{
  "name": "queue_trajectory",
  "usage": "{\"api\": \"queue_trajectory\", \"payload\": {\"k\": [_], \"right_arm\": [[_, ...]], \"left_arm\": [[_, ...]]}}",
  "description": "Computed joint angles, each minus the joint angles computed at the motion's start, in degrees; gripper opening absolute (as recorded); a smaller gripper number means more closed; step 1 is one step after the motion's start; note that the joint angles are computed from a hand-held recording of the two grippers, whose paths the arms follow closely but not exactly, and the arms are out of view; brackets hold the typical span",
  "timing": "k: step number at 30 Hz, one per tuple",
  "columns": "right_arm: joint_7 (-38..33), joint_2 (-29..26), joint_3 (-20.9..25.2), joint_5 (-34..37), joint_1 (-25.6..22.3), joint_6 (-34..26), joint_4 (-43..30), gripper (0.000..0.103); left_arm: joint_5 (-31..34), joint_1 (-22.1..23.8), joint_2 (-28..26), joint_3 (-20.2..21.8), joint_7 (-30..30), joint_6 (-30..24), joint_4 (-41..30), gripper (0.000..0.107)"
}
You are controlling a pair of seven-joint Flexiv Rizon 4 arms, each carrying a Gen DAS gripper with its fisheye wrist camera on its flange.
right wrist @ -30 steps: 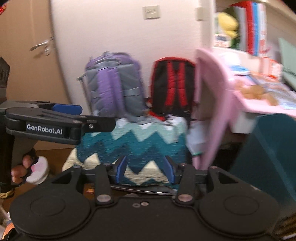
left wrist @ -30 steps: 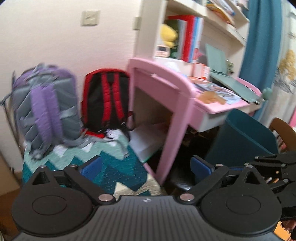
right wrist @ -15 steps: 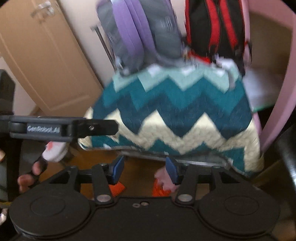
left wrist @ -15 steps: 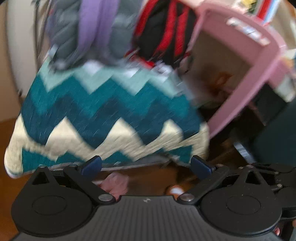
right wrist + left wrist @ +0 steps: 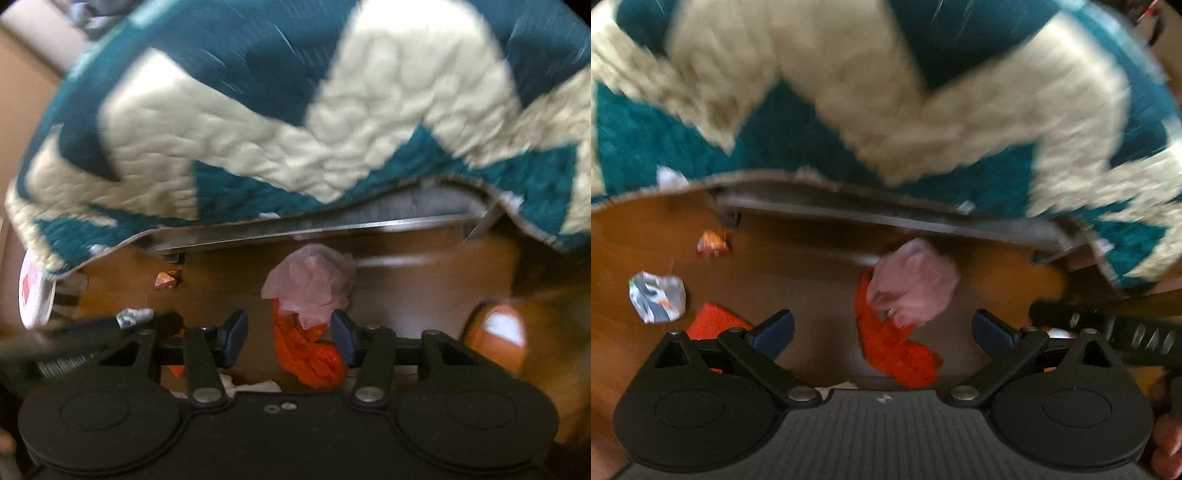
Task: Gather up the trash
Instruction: 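Move both open tools back down to the trash pile, then grasp red plastic bag with left tool while right tool grasps pink mesh pouf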
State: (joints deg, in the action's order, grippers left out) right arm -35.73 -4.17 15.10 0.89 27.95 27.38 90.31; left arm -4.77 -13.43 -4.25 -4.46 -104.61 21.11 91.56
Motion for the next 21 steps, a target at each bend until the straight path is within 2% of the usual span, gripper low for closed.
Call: {"api": "queue_trajectory", "payload": {"k": [3,8,12,21], "right_arm": [[1.68,-2.69,-0.60,1.42,-0.48,2.72,1.13,0.050],[3.59,-7.11,-1.13,3.39,-1.15,5.35,2.05,0.050],[3.57,-10.24,-1.08,5.25,-1.77,7.24,2.31,0.050],[1.10,-16.61,-0.22,9.78,-2.99,7.26,0.61,0.050]], "left_arm": [[0.12,-0.01,-3.11,-0.16,0.00,-1.74,0.69,0.103],[-4.20,-0.26,-6.41,-0.25,0.16,-0.39,4.83,0.103],[-5.04,-1.06,-9.26,-0.82,1.99,0.13,6.18,0.103],[-6.80,-2.35,-13.71,-1.23,4.39,0.74,8.64,0.102]]}}
